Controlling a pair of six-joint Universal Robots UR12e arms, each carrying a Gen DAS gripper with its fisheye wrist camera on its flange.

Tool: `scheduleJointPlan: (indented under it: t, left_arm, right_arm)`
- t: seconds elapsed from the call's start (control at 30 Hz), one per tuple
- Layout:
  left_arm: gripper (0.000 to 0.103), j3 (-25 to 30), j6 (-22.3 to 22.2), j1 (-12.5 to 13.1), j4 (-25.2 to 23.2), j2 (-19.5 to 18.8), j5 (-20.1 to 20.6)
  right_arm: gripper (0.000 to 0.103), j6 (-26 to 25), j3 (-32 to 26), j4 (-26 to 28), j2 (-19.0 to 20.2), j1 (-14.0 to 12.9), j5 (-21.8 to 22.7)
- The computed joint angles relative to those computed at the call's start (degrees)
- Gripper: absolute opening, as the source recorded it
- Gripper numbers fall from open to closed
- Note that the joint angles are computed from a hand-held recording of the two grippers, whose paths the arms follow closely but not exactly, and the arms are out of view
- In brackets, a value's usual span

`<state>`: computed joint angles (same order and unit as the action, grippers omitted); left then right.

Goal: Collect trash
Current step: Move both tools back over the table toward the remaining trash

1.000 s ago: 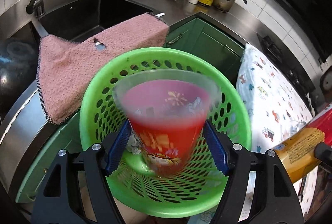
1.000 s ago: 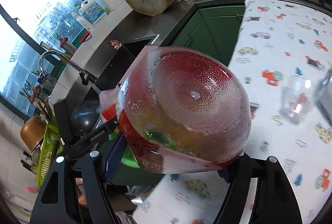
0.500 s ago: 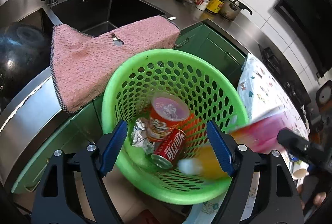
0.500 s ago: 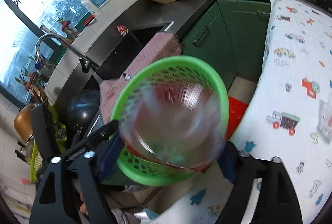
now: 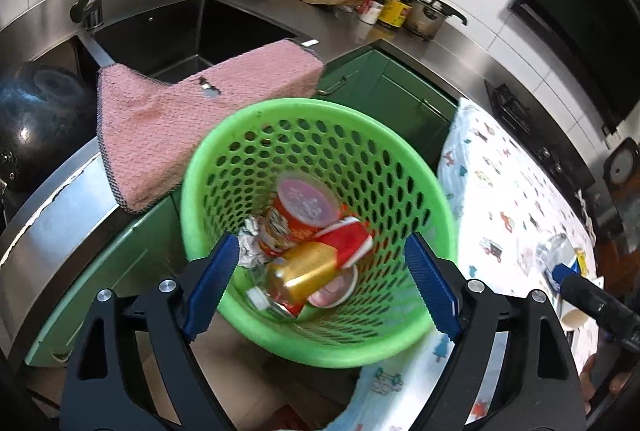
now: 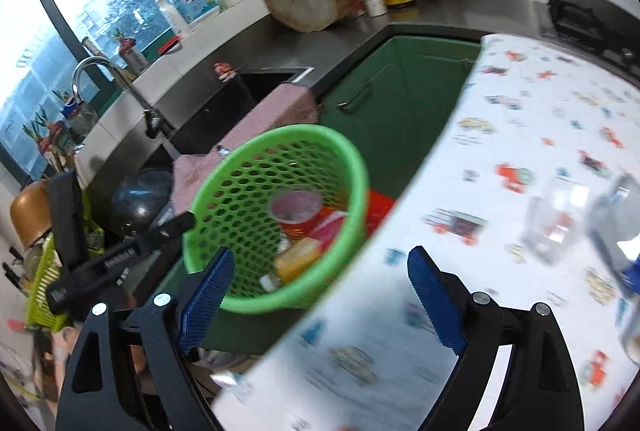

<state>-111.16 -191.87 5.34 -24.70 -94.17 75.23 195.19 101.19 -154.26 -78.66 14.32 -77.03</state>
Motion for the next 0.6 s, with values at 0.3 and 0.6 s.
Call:
scheduleJointPlan:
  t: [0.3,0.6]
  left_arm:
    - [0.086,-0.32,0.66,-3.21,0.07,0.80,-1.79]
    - [0.086,0.42,1.50,-8.05,-0.07,0.67,-3.36]
  right_arm:
    - [0.085,2.33,10.54,0.17,-8.78,-2.81,-10.20]
    - [0.085,5.64,19.49,-0.03,-17.86,-9.16,-13.44]
